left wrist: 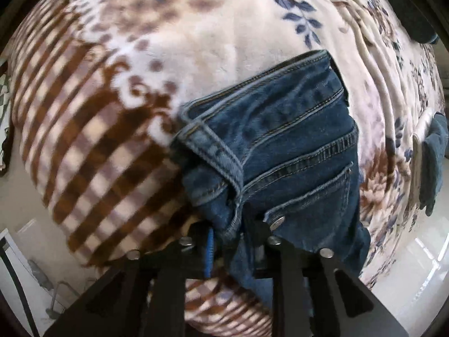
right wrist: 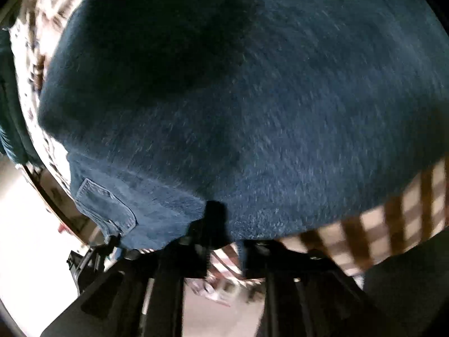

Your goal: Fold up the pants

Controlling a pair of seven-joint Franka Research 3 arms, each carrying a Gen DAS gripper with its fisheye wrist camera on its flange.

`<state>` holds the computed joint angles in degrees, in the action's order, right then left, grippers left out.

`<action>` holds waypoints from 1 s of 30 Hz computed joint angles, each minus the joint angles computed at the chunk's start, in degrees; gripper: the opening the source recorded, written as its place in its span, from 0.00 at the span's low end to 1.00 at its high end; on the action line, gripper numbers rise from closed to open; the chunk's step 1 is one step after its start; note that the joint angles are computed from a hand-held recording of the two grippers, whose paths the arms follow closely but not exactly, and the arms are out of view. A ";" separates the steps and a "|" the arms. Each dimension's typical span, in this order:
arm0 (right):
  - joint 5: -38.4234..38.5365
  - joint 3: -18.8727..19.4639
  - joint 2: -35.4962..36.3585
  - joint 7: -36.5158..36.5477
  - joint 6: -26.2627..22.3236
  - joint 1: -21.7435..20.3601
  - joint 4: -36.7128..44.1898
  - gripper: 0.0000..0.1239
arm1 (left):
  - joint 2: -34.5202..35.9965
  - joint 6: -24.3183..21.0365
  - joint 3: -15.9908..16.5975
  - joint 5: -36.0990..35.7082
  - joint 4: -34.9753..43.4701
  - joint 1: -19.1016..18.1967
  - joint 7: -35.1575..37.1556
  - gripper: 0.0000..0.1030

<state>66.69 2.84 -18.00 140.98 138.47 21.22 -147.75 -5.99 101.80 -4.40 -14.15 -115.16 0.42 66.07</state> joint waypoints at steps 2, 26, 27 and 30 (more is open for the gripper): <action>-6.65 -1.40 -1.40 0.51 -5.00 -1.84 1.74 0.53 | -1.69 -1.83 -0.62 2.06 1.21 -0.62 1.14 0.20; -25.69 -0.93 26.83 -32.04 -21.96 -13.36 38.46 0.08 | 12.88 -0.15 -5.83 -20.87 7.93 -4.16 3.04 0.26; -25.14 -0.64 24.81 -32.78 -20.97 -12.95 36.72 0.05 | 12.61 -0.74 -5.58 -24.30 6.94 -3.51 1.40 0.29; -21.79 -0.14 20.18 -34.13 -19.59 -11.70 32.16 0.04 | 13.44 -1.51 -5.53 -29.29 5.50 -2.95 -2.50 0.39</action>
